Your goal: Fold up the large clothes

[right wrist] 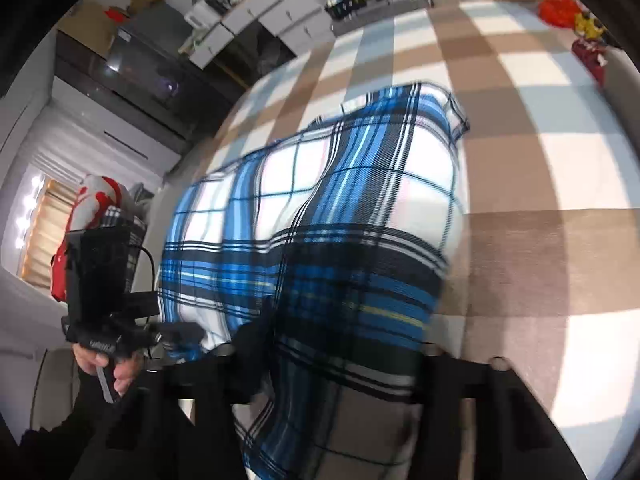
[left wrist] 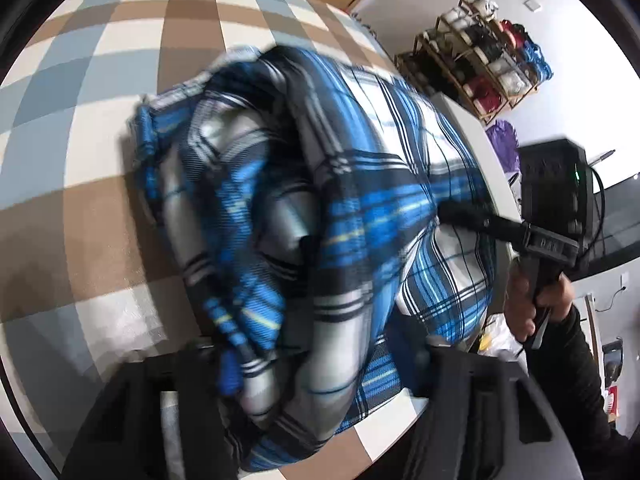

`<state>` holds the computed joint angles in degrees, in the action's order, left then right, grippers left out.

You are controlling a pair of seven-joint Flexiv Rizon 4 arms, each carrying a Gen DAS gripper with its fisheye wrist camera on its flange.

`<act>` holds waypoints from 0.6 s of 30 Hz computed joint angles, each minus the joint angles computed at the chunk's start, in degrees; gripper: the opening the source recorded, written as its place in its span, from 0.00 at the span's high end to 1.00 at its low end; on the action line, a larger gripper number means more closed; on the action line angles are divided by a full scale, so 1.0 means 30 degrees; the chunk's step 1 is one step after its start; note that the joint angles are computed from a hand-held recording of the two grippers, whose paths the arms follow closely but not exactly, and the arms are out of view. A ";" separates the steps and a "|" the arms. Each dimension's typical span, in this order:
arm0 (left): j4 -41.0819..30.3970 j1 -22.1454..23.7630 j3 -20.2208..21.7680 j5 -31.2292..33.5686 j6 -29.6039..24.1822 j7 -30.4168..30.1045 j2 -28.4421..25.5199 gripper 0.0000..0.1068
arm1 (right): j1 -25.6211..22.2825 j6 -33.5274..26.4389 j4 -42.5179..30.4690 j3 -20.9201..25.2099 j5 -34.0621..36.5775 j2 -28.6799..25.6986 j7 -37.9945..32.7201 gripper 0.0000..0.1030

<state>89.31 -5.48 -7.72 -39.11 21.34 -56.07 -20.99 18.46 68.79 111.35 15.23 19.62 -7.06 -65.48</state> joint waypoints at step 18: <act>0.0592 -0.1021 -0.0869 -0.2727 0.1513 0.1554 0.0597 0.73 | 0.0121 0.0511 0.3673 -0.0586 -0.7721 0.5130 0.6965 0.75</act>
<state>91.09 -8.54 -10.32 -47.29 25.88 -51.40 -19.20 18.83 70.32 122.37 13.48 -3.55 8.33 -44.58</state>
